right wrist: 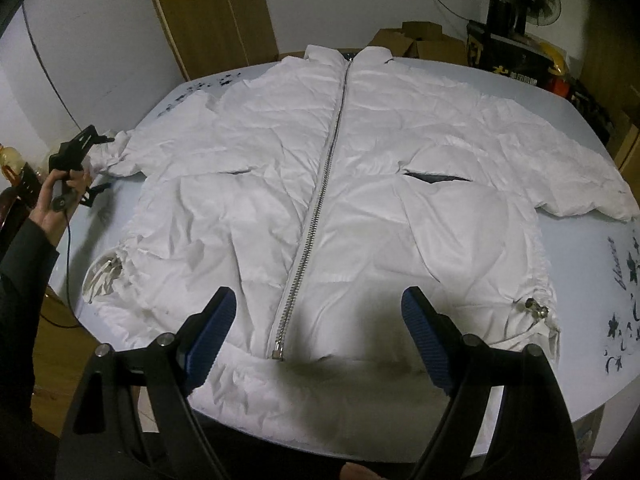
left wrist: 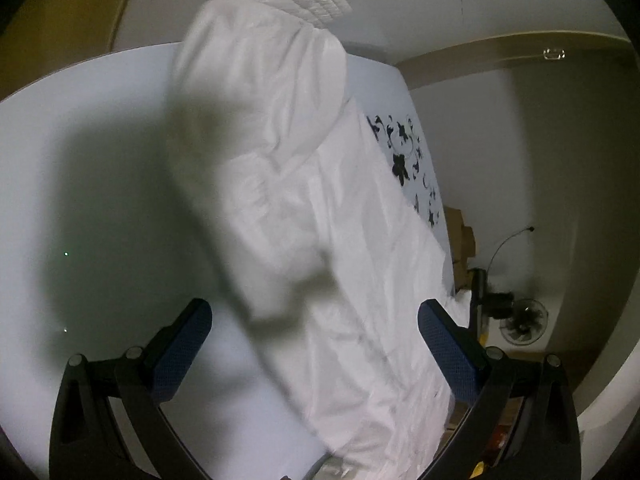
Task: Fold large clothes
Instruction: 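Move the left gripper to the jacket sleeve cuff nearest it, then grasp the sleeve with the left gripper and fold it across the jacket front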
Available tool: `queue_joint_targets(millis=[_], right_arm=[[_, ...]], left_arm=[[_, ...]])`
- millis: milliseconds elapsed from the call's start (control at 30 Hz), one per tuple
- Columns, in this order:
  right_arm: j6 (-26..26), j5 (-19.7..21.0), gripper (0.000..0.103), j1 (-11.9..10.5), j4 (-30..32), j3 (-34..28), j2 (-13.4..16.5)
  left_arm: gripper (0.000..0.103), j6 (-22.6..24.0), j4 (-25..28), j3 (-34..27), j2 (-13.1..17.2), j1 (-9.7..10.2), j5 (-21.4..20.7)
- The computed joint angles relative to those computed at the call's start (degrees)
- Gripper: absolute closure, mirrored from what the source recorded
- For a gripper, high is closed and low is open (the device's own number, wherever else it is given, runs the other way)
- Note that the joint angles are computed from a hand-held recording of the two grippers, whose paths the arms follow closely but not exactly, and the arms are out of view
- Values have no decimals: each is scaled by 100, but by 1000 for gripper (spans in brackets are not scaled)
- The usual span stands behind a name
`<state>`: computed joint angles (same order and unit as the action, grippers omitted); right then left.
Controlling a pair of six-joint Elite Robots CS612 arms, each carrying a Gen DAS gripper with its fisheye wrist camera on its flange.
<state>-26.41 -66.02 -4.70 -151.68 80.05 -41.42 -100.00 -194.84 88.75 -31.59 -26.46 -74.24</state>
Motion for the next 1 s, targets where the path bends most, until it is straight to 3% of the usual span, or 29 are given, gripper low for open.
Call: queue_joint_targets(millis=[167, 267, 300, 367, 433, 500, 600, 833, 933, 1000], right_arm=[[60, -71, 18, 22, 167, -102, 88], [132, -128, 18, 21, 246, -170, 140], [158, -143, 18, 21, 258, -190, 156], [232, -150, 18, 3, 306, -225, 184], [275, -150, 18, -11, 344, -251, 207], [295, -155, 18, -18, 403, -287, 235], [277, -107, 18, -30, 477, -298, 245], [325, 17, 18, -100, 426, -296, 256], [364, 98, 18, -147, 378, -265, 247], [385, 151, 18, -182, 363, -243, 245]], left_arm=[[1, -164, -716, -245, 323, 84, 447], [2, -277, -914, -364, 420, 162, 374], [7, -330, -861, -383, 415, 174, 371], [30, -350, -615, -366, 368, 195, 279], [74, -280, -337, -339, 322, 221, 163], [86, -305, -303, -354, 350, 238, 118], [92, -285, -270, -342, 327, 178, 405], [95, 1050, 1478, -768, -161, -199, 2098], [98, 1463, 2682, -1337, -251, -407, 2795], [98, 1905, 3130, -1888, -91, -486, 2829]])
